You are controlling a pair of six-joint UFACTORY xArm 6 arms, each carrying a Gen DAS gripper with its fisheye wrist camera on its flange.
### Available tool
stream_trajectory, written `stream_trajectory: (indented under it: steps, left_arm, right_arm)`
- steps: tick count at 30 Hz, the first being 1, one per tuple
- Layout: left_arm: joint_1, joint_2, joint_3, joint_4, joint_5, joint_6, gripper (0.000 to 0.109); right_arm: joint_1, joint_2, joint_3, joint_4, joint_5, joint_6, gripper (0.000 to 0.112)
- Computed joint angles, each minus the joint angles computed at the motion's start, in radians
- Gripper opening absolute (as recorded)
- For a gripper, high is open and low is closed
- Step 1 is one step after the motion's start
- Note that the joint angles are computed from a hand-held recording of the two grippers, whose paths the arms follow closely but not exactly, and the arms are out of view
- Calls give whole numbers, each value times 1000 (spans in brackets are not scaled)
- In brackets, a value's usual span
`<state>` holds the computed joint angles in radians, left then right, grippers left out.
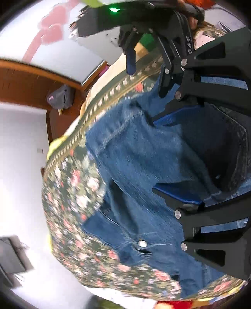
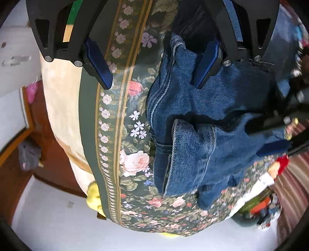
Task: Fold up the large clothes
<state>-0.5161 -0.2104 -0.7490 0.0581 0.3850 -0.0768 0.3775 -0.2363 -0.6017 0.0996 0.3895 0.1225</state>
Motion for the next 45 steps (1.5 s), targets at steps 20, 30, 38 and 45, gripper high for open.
stream_trajectory:
  steps: [20, 30, 38, 45]
  left_arm:
    - [58, -79, 40, 62, -154, -48, 10]
    - [340, -357, 201, -12, -158, 30, 6]
    - [530, -463, 348, -493, 17, 481, 7]
    - [705, -434, 434, -703, 284, 600, 31]
  right_arm:
    - [-25, -165, 39, 130, 72, -36, 85]
    - [97, -3, -94, 145, 58, -28, 85]
    - [158, 75, -146, 42, 92, 81, 85]
    - [163, 84, -141, 45, 97, 105, 88]
